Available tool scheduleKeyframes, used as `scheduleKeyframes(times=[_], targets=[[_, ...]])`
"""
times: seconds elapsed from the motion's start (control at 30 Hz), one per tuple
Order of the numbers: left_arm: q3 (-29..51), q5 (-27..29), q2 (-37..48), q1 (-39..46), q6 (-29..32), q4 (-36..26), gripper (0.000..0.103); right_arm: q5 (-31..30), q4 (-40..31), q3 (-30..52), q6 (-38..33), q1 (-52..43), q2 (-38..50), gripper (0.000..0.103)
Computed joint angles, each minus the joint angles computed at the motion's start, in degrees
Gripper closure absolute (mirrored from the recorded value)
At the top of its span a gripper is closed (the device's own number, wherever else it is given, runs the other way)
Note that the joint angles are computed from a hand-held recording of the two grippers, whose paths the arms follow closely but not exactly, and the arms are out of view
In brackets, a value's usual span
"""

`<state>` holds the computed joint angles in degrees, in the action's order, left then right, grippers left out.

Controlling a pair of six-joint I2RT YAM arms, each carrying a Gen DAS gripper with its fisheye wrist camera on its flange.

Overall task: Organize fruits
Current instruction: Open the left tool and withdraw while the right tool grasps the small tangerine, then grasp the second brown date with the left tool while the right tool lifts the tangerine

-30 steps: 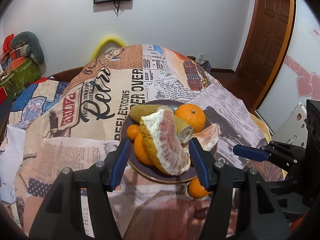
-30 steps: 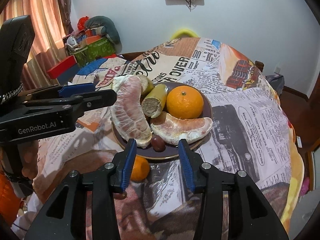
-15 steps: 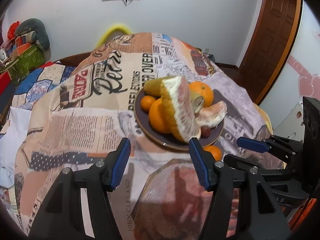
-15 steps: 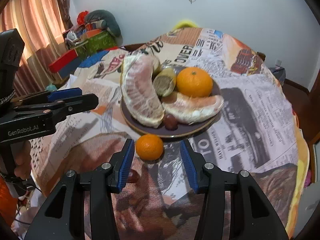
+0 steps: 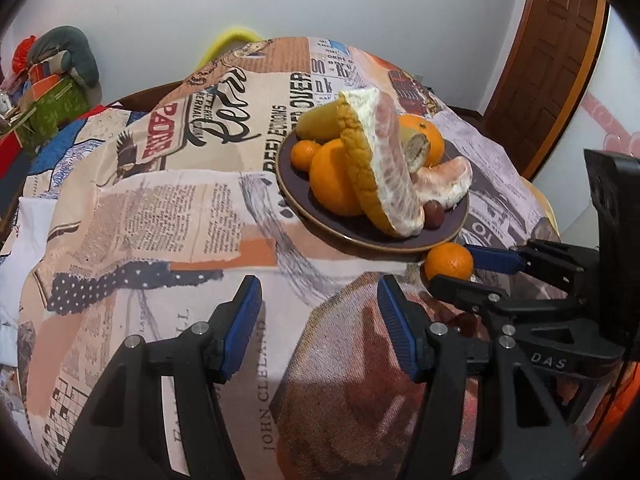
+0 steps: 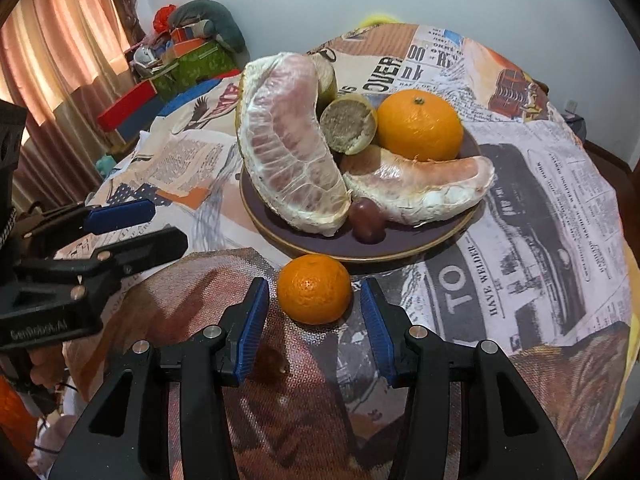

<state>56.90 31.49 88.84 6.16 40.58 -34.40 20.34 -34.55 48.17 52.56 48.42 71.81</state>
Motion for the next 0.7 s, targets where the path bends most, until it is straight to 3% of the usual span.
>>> scheduleKeyframes(times=[0.1, 0.3, 0.7], targets=[[-0.6, -0.1, -0.3, -0.3, 0.6, -0.4, 0.043, 0.5, -0.2, 0.1, 0.0, 0.6, 0.0, 0.069], [-1.4, 0.6, -2.2, -1.2, 1.4, -3.2, 0.043, 2.7, -2.2, -0.6, 2.0, 2.1, -3.3, 0.069], [-7.0, 0.2, -9.0, -6.6, 1.2, -6.1, 0.043, 11.2, -17.2, -0.6, 13.3, 9.3, -13.1, 0.069]])
